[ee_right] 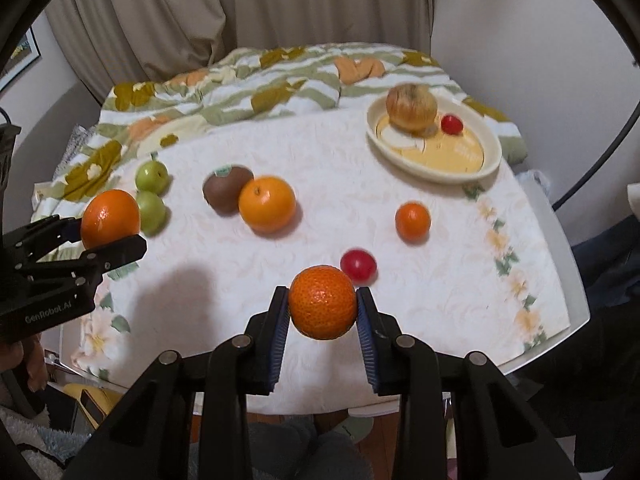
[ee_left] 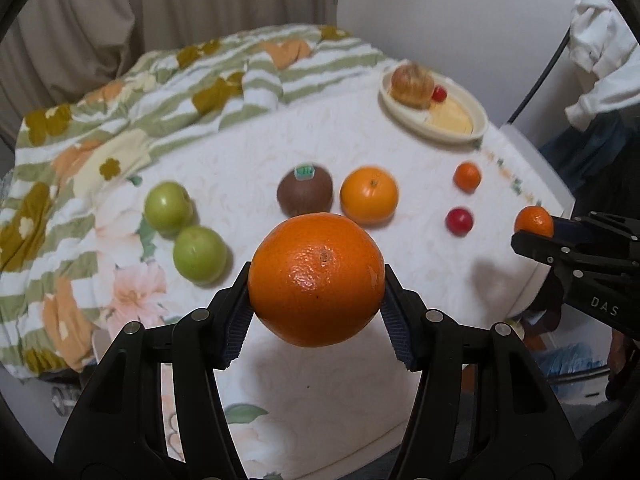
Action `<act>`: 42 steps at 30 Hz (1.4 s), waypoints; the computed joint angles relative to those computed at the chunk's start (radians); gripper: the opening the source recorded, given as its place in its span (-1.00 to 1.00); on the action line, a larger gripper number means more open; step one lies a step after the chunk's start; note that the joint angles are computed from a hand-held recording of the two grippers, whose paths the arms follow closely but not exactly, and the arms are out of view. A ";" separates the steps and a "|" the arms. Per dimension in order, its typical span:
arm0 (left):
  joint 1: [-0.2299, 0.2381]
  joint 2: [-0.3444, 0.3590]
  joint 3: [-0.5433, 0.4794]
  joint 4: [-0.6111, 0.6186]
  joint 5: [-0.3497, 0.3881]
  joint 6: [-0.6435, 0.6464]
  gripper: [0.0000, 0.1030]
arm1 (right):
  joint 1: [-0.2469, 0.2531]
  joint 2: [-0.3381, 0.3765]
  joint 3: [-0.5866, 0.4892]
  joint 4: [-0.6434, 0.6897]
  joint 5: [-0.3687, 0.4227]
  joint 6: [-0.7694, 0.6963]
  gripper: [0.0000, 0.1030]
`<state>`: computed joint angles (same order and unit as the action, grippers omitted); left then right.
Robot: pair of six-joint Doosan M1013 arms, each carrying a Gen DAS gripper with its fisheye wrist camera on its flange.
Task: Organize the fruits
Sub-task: 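Carry the orange to the plate with the left gripper while the right gripper carries the mandarin there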
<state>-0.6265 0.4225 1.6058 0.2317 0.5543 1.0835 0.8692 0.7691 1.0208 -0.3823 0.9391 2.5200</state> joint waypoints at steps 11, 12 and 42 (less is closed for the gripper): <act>-0.014 0.005 -0.064 0.041 -0.038 -0.054 0.27 | -0.030 -0.050 0.032 -0.061 -0.040 0.025 -0.41; -0.020 0.008 -0.073 0.061 -0.032 -0.075 0.27 | -0.036 -0.055 0.038 -0.059 -0.050 0.016 -0.41; -0.120 0.424 -0.741 0.129 0.369 -0.407 0.27 | -0.339 -0.059 0.085 0.498 -0.224 -0.897 -0.41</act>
<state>-0.7468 0.8466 0.8647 0.3610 0.9237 0.6767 0.5300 0.7106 1.1059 0.1154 0.7154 1.6234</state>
